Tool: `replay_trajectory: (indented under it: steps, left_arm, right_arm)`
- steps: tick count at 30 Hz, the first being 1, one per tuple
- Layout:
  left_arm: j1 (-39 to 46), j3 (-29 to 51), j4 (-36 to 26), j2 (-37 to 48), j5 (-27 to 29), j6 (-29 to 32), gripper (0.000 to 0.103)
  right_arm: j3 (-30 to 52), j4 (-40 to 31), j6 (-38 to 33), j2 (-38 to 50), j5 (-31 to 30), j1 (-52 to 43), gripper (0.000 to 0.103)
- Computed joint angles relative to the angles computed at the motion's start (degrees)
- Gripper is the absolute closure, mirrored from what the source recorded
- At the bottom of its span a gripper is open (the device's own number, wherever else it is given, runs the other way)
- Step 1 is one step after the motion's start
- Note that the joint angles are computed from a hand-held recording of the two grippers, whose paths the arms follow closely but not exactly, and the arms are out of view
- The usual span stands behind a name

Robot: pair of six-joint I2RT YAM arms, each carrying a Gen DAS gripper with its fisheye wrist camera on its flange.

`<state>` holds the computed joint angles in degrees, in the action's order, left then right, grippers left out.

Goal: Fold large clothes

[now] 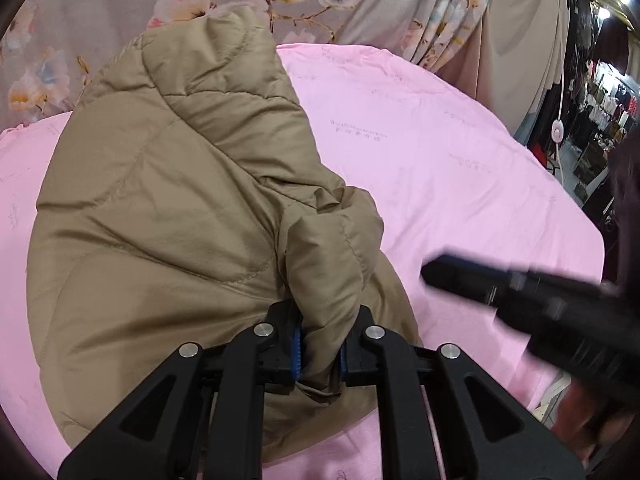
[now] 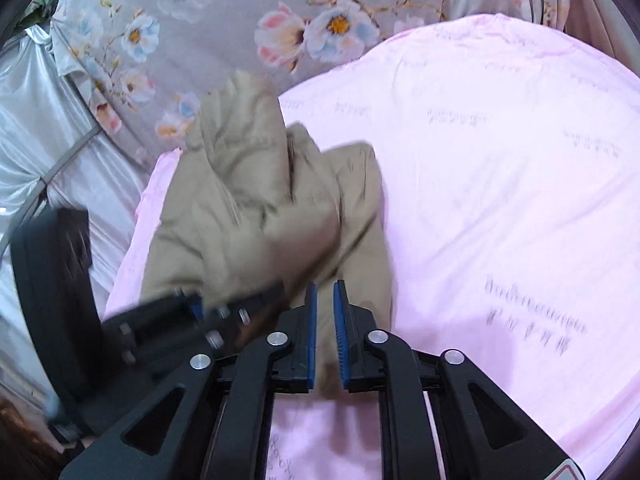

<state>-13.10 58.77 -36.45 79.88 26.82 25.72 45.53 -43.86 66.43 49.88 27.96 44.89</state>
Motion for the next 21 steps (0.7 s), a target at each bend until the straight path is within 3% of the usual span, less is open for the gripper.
replay_trajectory:
  steps: [2, 4, 7, 9, 11, 13, 15, 16, 19, 21]
  left_arm:
    - [-0.3, -0.1, 0.0, -0.6, -0.7, -0.1, 0.090]
    - [-0.3, 0.1, -0.4, -1.5, -1.1, 0.2, 0.089]
    - [0.3, 1.1, -2.9, -3.2, -0.3, 0.8, 0.079]
    - [2.0, 3.9, -7.2, -3.1, 2.8, 1.5, 0.064]
    - [6.6, 8.5, -14.1, -2.4, 9.3, 3.3, 0.040]
    - [10.9, 12.4, -18.2, -2.1, 13.4, 5.0, 0.039]
    - [15.5, 16.4, -21.0, -1.3, 15.8, 5.7, 0.039]
    - [17.8, 19.2, -22.1, -0.2, 16.8, 5.7, 0.039]
    - [22.0, 28.1, -22.6, 5.1, 16.2, 3.5, 0.040]
    - [23.1, 32.7, -20.4, 8.4, 14.1, 0.6, 0.040]
  right_arm:
    - [2.2, 3.7, -7.4, 0.4, -4.8, -8.0, 0.067]
    - [4.4, 8.6, -15.5, 2.6, -14.2, -19.2, 0.054]
    - [13.8, 12.5, -21.8, 13.3, -27.3, -29.8, 0.049]
    - [20.4, 12.0, -23.9, 20.5, -32.9, -32.9, 0.045]
    - [27.6, 9.6, -24.7, 28.5, -37.4, -34.4, 0.044]
    - [34.6, 7.4, -25.6, 36.7, -43.1, -36.0, 0.044]
    - [36.5, 5.5, -25.9, 40.0, -43.2, -35.0, 0.042]
    - [38.9, 4.1, -26.7, 42.5, -42.1, -34.4, 0.043]
    - [37.1, 5.0, -26.3, 41.4, -41.4, -33.5, 0.082]
    - [33.8, 7.1, -25.8, 37.3, -39.9, -33.4, 0.090]
